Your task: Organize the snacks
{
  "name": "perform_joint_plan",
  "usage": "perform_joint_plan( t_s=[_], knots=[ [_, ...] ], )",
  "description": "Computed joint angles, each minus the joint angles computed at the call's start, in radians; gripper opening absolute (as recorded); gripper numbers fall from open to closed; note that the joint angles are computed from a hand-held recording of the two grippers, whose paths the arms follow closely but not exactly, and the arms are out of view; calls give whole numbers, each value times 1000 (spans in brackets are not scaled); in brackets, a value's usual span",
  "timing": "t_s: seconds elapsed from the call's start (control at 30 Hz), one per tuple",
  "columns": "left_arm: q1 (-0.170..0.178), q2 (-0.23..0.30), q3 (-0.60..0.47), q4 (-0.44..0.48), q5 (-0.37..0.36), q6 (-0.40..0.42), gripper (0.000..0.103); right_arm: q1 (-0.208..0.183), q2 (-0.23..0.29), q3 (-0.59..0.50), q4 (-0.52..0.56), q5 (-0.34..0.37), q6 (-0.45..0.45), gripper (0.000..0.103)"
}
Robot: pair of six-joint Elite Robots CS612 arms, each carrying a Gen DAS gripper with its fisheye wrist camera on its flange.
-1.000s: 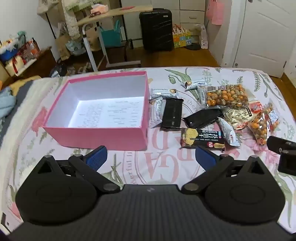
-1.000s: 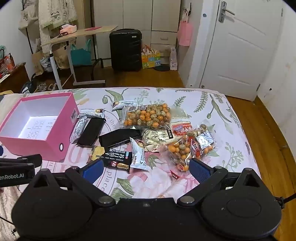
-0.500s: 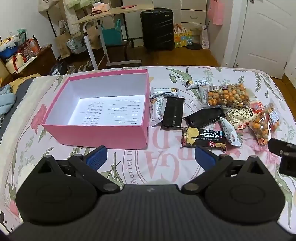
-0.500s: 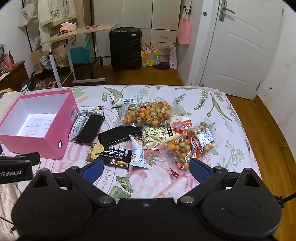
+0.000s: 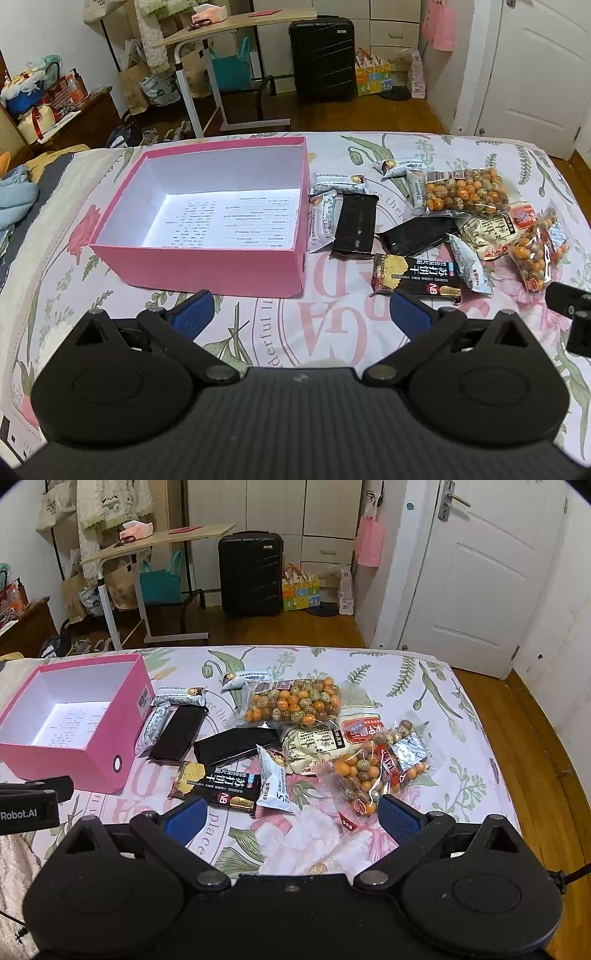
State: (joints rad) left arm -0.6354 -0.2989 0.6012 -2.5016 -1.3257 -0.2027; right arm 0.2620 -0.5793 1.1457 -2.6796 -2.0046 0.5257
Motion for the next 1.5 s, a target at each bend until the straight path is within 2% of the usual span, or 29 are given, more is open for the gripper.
perform_joint_plan(
  t_s=[0.23, 0.53, 1.2, 1.4, 1.5],
  knots=[
    [1, 2, -1, -3, -3, 0, 103, -3, -2, 30, -101, 0, -54, 100],
    [2, 6, -2, -8, -9, 6, 103, -4, -2, 27, -75, -14, -45, 101],
    [3, 1, 5, -16, -9, 9, 103, -1, 2, 26, -91, -9, -63, 101],
    [4, -6, 13, -19, -21, 13, 103, -7, -7, 38, -103, 33, -57, 101],
    [4, -14, 25, -27, -28, 18, 103, -5, -7, 37, -102, 25, -59, 101]
  ],
)
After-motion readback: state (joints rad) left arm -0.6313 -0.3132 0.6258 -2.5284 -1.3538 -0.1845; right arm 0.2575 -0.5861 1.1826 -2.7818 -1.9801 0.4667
